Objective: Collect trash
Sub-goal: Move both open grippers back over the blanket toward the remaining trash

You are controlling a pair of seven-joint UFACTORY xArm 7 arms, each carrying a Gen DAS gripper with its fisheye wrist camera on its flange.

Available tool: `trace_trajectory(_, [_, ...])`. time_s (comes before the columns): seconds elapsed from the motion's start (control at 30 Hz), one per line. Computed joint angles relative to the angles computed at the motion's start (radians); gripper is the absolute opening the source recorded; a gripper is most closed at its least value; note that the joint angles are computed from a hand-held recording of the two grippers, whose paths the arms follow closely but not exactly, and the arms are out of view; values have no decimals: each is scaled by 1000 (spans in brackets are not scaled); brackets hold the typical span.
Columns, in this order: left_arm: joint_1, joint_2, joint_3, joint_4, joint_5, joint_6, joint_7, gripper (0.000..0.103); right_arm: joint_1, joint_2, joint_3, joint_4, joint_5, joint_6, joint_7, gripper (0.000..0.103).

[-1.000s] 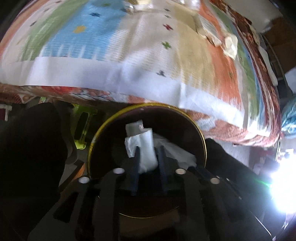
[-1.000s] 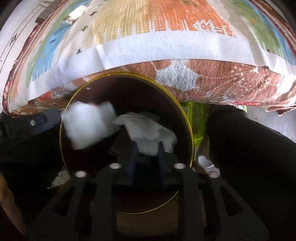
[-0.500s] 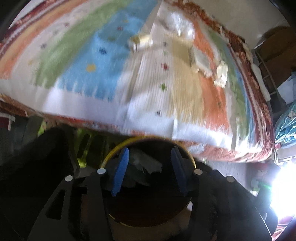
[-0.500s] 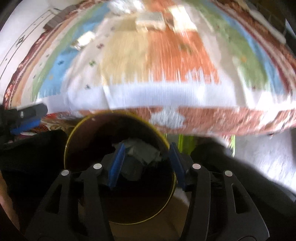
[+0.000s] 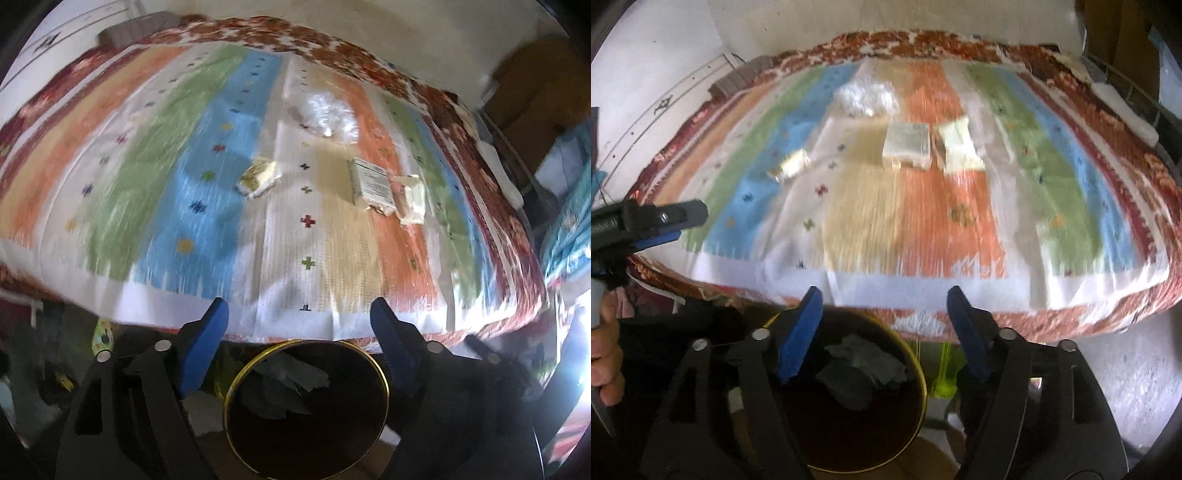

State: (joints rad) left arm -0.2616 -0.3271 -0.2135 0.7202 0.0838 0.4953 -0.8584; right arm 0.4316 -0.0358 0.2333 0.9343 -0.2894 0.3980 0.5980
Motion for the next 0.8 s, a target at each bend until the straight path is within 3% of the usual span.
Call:
trace_trajectory(0.33, [33, 86, 2, 116, 128, 75, 82, 97, -29, 45, -28, 105, -53, 21, -59, 83])
trace_trajectory(0.5, [34, 136, 15, 174, 182, 130, 126, 97, -35, 89, -45, 168, -10, 36, -130, 91])
trace_trajectory(0.6, [35, 146, 36, 183, 157, 126, 134, 97, -37, 112, -56, 198, 1, 39, -144, 94])
trace_trajectory(0.8, [45, 194, 56, 225, 152, 136, 169, 97, -38, 167, -80, 267, 5, 45, -176, 94])
